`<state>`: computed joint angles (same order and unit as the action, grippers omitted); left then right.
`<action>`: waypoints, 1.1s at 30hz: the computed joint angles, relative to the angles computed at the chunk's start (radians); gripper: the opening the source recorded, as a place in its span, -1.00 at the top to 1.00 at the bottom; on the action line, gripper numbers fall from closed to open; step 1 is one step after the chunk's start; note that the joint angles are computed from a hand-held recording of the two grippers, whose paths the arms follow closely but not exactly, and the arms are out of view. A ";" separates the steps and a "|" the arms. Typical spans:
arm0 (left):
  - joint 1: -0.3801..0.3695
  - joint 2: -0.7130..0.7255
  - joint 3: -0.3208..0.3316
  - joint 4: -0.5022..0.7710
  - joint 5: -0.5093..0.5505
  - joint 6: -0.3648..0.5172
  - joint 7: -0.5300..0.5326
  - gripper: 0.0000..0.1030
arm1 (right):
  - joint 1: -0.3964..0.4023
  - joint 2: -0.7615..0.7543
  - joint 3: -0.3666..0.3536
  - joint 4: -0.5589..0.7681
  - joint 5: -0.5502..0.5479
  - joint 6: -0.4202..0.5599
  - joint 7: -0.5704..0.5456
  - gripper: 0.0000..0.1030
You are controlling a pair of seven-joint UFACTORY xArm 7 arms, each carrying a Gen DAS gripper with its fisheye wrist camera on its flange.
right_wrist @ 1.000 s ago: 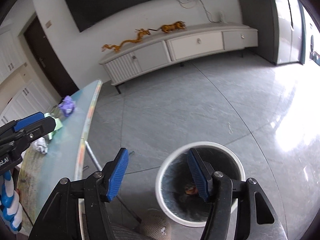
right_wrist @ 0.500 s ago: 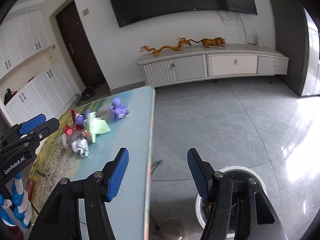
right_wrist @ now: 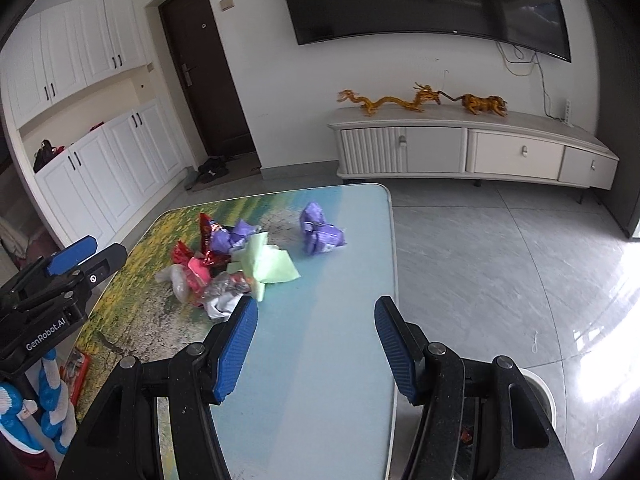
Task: Collect trash
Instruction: 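Return both tools to the wrapper pile on the table, then grasp clear plastic bag with left tool while right tool grasps red-silver bag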
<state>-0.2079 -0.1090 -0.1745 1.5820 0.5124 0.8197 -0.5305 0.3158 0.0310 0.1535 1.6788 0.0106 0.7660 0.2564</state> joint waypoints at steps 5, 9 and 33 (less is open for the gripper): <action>0.023 -0.019 0.020 -0.033 -0.019 -0.019 0.002 -0.17 | 0.025 0.071 0.011 0.095 -0.014 0.030 -0.009 -0.14; 0.043 -0.022 0.027 -0.049 -0.030 -0.028 0.007 -0.17 | 0.049 0.136 0.014 0.176 -0.017 0.057 -0.020 -0.14; 0.124 0.128 0.130 -0.022 -0.428 -0.028 0.153 -0.16 | 0.136 0.513 -0.004 0.570 0.065 0.180 -0.062 -0.14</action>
<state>-0.0838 0.0186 -0.0444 1.5597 0.0846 0.7920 -0.3773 0.4514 0.5436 0.1497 2.2492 0.0759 0.9456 0.1948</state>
